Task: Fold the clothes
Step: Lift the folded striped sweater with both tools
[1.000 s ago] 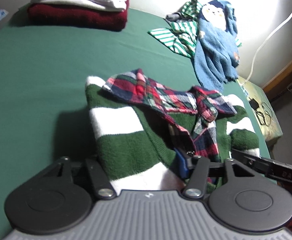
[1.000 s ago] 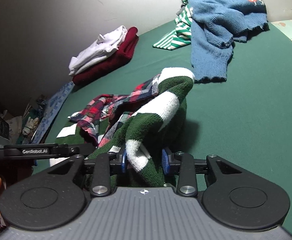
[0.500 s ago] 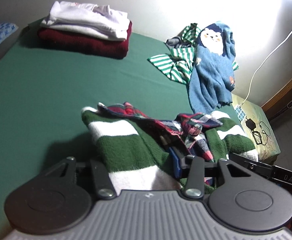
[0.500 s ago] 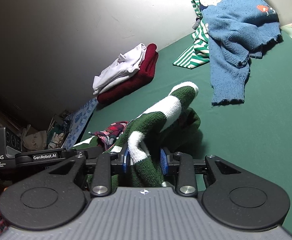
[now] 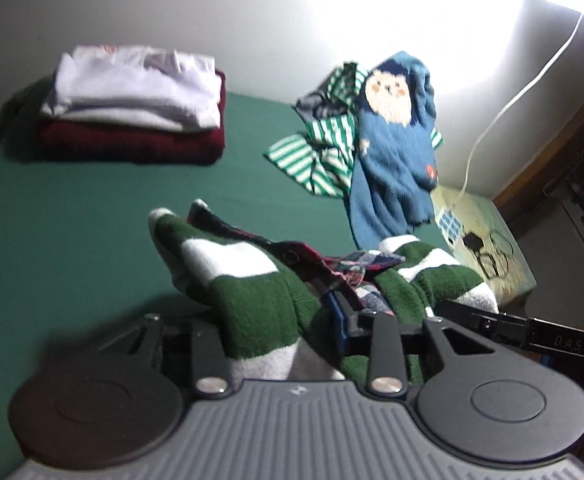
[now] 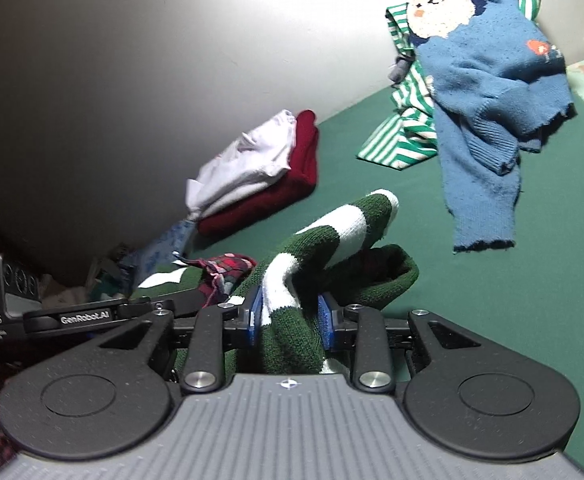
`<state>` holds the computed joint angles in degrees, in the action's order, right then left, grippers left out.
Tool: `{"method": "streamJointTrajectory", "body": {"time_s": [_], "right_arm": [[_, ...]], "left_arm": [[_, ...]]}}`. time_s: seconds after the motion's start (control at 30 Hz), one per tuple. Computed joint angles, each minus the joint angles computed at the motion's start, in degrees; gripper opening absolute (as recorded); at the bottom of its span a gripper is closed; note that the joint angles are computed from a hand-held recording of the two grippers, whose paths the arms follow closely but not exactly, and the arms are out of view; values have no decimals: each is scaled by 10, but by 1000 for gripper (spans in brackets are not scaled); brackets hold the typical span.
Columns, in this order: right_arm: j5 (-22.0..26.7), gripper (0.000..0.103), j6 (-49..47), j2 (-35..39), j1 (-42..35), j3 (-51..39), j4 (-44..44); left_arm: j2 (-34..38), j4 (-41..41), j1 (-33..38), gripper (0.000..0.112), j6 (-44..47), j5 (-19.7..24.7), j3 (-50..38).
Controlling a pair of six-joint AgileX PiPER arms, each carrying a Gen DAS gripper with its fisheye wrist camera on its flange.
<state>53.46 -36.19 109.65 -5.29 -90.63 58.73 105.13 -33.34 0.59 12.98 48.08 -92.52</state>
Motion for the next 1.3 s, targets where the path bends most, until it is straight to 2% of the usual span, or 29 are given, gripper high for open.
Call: {"method": "streamJointTrajectory", "body": {"time_s": [0.07, 0.23, 0.4, 0.5, 0.53, 0.57, 0.67, 0.73, 0.9, 1.0, 1.2, 1.27, 1.3], "right_arm": [[-24, 31, 0, -15, 6, 34, -18], [-77, 31, 8, -48, 19, 113, -73], [-104, 36, -14, -65, 18, 167, -101], [-109, 41, -57, -64, 13, 181, -95], [-109, 46, -77, -63, 12, 183, -88], [-107, 52, -91, -59, 9, 180, -82], [-85, 59, -109, -34, -3, 158, -70], [-58, 63, -109, -12, -14, 138, -60], [5, 66, -107, 44, -28, 82, -42], [42, 68, -93, 76, -30, 43, -43], [81, 67, -95, 100, -29, 2, -52], [80, 52, -103, 98, -28, 8, -50], [79, 50, -107, 97, -27, 11, -48]], "left_arm": [[10, -28, 11, 35, 37, 11, 20], [12, -86, 20, 40, 114, 0, 103], [-21, -96, -4, 59, 191, -62, 179], [-35, -77, -19, 65, 210, -91, 198], [-38, -81, -16, 66, 217, -94, 203], [-40, -84, -13, 70, 219, -95, 206], [-44, -75, -8, 83, 209, -109, 213], [-42, -74, -7, 83, 203, -114, 213], [-17, -74, -13, 94, 184, -121, 209], [8, -130, 4, 92, 204, -87, 197], [20, -205, -3, 92, 280, -108, 212], [15, -216, -7, 86, 283, -123, 221], [12, -219, -10, 81, 282, -131, 226]]}}
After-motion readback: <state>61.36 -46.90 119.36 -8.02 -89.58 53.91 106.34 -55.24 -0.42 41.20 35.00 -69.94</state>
